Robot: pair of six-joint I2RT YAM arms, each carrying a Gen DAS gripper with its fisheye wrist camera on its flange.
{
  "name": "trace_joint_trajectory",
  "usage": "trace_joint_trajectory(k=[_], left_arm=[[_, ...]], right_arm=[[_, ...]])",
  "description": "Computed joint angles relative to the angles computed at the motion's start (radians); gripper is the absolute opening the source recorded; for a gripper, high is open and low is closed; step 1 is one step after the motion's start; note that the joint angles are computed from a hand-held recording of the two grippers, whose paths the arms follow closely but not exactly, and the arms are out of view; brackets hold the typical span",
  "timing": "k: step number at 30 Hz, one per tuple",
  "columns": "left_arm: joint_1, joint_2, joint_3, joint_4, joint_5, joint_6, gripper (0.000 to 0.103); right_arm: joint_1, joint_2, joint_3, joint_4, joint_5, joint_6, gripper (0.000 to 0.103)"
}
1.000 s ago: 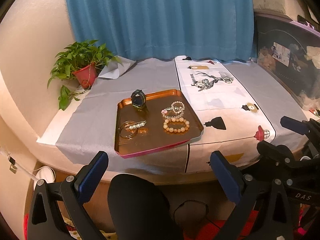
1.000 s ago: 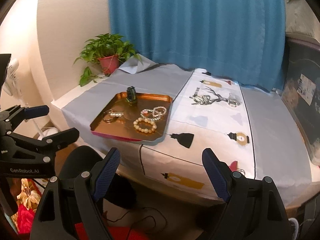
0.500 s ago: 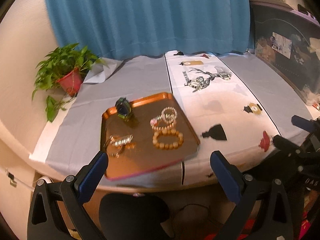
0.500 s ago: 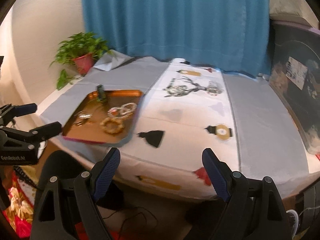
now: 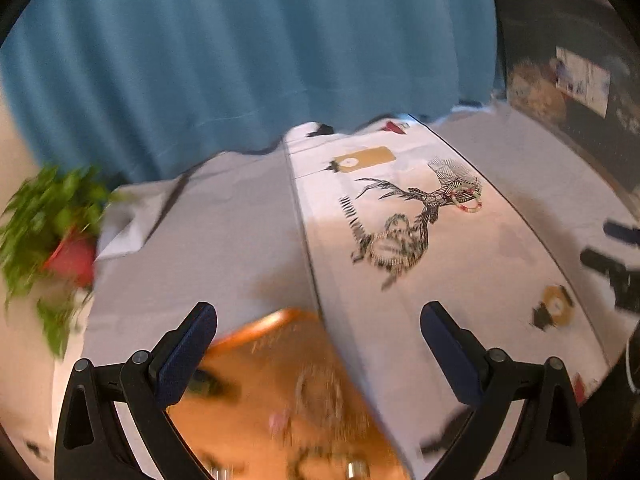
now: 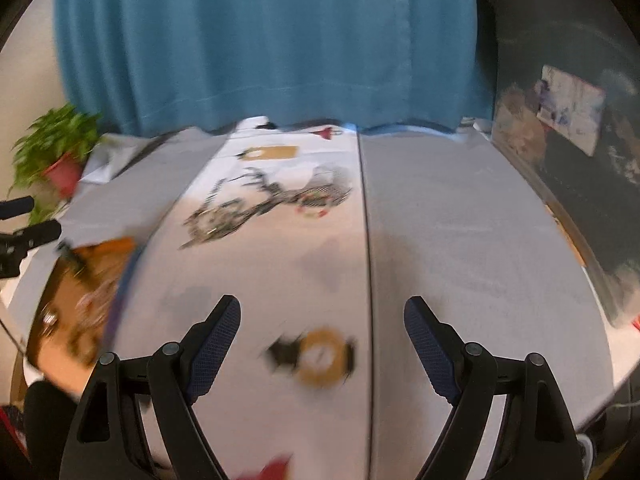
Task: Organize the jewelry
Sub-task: 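Grasp the pink-green bead bracelet with the right tool while the left tool grasps the green charm bracelet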
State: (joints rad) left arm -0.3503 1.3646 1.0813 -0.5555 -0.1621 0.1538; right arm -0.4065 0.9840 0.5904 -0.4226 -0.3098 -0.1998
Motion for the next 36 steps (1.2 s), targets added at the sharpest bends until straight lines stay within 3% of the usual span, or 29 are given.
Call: trace_joint_trajectory(k=[5, 8, 14, 22, 27, 32, 36], left_arm=[[0.022, 0.279, 0.172, 0.036, 0.065, 0.12, 0.101], [0.024, 0.402, 0.259, 0.054, 0.064, 0.173, 0.101], [0.035, 0.556, 0.4, 0.032, 0.105, 0.223, 0.101], [0.005, 0.652, 0.499, -0.03, 0.191, 0.354, 0.086], [-0.001, 0.75, 0.61, -0.108, 0.202, 0.376, 0.056], [0.024, 0.816, 0.712, -0.185, 0.272, 0.36, 0.05], [0.024, 0.833, 0.733, -0.221, 0.297, 0.398, 0.034]], right_arm=[[0.026, 0.464, 0.2, 0.218, 0.02, 0.018, 0.084], [0.07, 0.664, 0.349, 0.228, 0.032, 0.012, 0.084], [0.152, 0.893, 0.542, 0.255, 0.096, 0.057, 0.084], [0.182, 1.018, 0.647, 0.263, 0.102, 0.042, 0.084], [0.19, 1.048, 0.668, 0.284, 0.122, 0.006, 0.083], [0.187, 1.065, 0.694, 0.273, 0.111, -0.004, 0.083], [0.193, 1.066, 0.695, 0.272, 0.121, -0.016, 0.083]])
